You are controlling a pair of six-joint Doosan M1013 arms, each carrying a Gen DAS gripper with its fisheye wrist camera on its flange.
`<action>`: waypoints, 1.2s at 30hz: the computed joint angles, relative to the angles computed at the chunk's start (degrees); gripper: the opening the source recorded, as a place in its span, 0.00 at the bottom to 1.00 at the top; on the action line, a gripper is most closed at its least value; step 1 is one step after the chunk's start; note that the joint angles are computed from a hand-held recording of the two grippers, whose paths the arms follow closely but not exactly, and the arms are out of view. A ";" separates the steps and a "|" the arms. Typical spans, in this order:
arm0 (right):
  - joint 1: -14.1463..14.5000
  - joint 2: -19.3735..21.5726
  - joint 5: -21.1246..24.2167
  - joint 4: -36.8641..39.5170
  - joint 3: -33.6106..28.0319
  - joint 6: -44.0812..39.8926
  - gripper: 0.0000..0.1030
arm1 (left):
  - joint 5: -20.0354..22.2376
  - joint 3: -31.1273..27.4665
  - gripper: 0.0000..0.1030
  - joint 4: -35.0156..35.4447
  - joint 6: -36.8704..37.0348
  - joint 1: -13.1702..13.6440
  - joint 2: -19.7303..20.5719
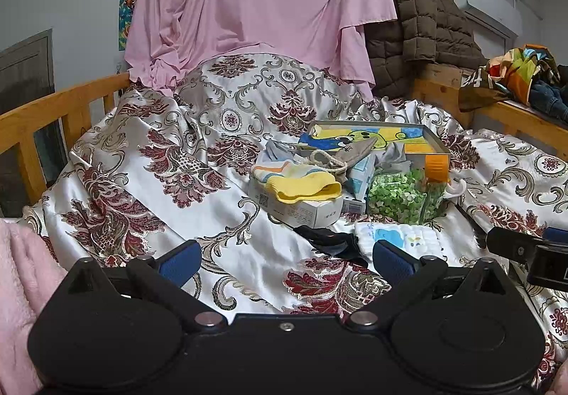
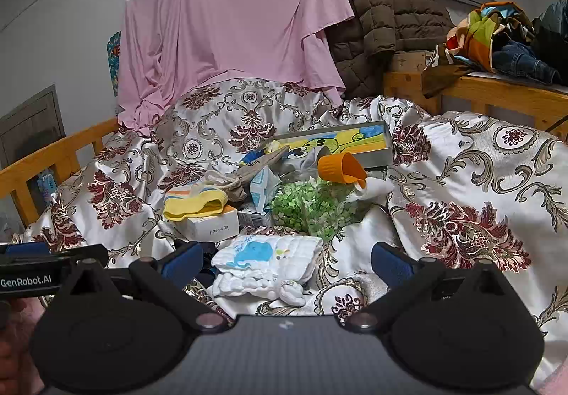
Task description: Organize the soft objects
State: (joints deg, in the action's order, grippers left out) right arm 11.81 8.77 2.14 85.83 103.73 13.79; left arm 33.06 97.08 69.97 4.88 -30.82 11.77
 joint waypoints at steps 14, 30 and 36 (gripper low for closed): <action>-0.01 0.02 0.01 0.69 0.03 -0.69 1.00 | -0.01 0.03 0.99 0.13 -0.09 -0.01 -0.01; 0.00 0.05 -0.01 2.83 0.09 -2.81 1.00 | 0.00 0.04 0.99 0.22 -0.16 -0.02 -0.01; -0.02 0.05 -0.01 2.28 0.09 -2.25 1.00 | 0.00 0.04 0.99 0.22 -0.16 -0.02 -0.01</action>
State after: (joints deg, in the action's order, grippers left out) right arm 11.79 8.81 2.14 88.11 103.83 11.54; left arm 33.06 97.12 70.19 4.72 -30.84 11.76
